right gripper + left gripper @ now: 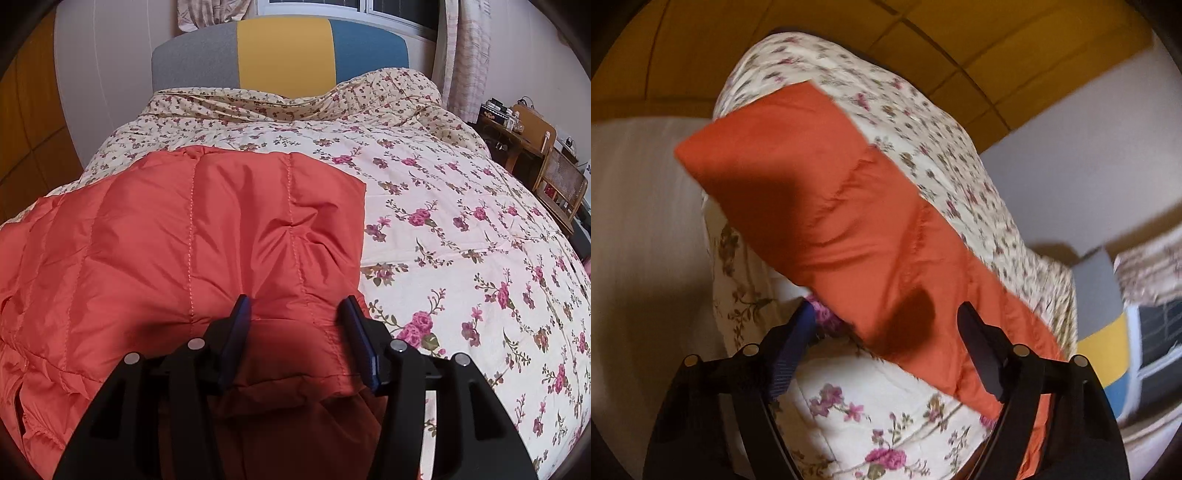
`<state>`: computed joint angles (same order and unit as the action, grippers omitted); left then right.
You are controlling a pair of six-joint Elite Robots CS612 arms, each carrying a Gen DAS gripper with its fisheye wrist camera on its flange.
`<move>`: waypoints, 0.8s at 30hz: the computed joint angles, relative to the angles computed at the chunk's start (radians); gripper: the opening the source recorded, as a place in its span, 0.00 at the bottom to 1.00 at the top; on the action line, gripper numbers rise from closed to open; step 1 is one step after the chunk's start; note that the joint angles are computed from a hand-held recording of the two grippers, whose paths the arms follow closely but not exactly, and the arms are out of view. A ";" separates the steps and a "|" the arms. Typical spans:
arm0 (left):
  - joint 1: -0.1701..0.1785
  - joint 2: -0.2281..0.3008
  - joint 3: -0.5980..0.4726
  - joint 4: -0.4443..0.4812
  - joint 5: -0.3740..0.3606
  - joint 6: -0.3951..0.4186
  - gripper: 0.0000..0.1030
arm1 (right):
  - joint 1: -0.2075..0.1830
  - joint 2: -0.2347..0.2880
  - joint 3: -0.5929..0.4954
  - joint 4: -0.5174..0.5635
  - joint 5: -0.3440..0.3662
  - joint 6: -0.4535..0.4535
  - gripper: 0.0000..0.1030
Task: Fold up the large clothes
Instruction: 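Grasp the other sleeve with the left gripper and lift it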
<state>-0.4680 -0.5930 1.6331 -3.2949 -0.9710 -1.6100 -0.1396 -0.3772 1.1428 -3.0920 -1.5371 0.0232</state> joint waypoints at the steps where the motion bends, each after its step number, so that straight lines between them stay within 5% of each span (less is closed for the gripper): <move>1: -0.001 0.000 -0.001 0.006 0.024 -0.007 0.77 | 0.001 0.000 0.000 0.000 -0.001 0.002 0.51; 5: 0.015 0.002 -0.013 0.030 0.039 -0.007 0.77 | 0.001 0.001 -0.001 0.001 -0.004 0.007 0.52; 7: 0.022 -0.004 -0.018 0.084 0.054 -0.050 0.67 | 0.002 0.002 -0.003 0.002 -0.007 0.010 0.53; 10: 0.027 -0.019 -0.032 0.200 0.064 -0.068 0.32 | 0.002 0.003 -0.006 0.006 -0.010 0.016 0.56; 15: 0.000 -0.025 -0.068 0.257 0.183 0.014 0.18 | -0.002 0.003 -0.008 0.020 0.000 0.045 0.63; 19: -0.033 -0.006 -0.124 0.216 0.289 0.189 0.18 | -0.001 0.003 -0.009 0.022 -0.001 0.045 0.63; 24: -0.069 0.045 -0.240 0.042 0.322 0.556 0.18 | 0.000 0.004 -0.011 0.024 -0.001 0.047 0.63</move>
